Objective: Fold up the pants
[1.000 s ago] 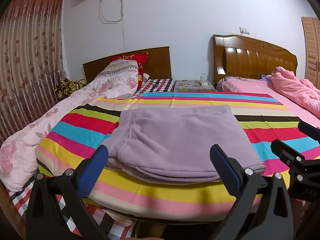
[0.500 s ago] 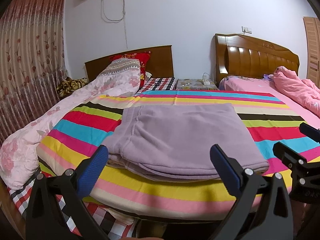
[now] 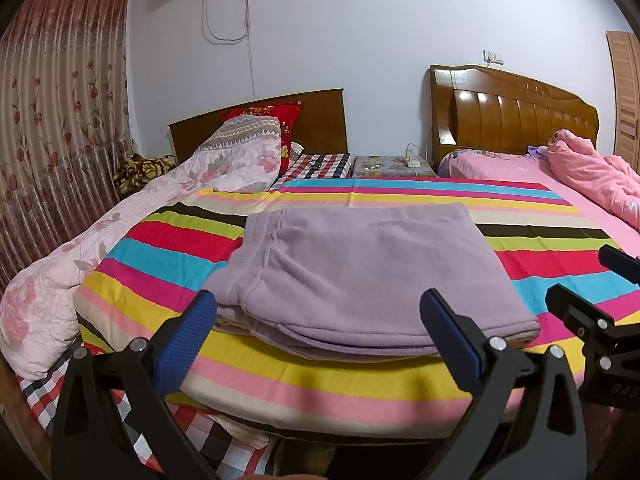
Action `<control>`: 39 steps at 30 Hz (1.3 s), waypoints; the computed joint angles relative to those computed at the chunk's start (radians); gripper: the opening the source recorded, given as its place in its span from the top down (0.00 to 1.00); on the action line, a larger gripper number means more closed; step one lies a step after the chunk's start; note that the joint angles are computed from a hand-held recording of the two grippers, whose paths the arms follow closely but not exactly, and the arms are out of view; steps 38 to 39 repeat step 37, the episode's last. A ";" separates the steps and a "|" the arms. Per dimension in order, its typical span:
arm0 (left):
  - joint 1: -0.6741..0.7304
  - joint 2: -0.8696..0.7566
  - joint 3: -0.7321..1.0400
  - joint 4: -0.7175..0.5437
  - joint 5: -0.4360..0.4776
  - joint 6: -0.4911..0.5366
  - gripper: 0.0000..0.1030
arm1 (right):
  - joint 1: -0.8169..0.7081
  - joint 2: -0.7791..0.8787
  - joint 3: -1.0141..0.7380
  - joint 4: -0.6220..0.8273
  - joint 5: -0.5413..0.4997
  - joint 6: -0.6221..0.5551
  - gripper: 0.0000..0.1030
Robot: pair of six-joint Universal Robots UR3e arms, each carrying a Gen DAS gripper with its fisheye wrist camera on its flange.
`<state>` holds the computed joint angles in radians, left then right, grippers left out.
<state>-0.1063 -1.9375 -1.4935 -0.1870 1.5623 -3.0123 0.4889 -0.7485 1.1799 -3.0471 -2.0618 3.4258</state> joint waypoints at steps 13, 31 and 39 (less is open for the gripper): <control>0.003 0.003 -0.010 0.008 -0.001 0.005 0.01 | 0.000 0.002 0.006 -0.006 0.006 0.000 0.04; 0.006 0.000 -0.011 -0.001 0.012 -0.007 0.01 | 0.004 0.003 0.011 -0.009 0.005 0.003 0.04; 0.011 -0.005 -0.003 -0.018 0.003 0.002 0.01 | 0.002 0.000 0.019 -0.013 0.009 0.003 0.04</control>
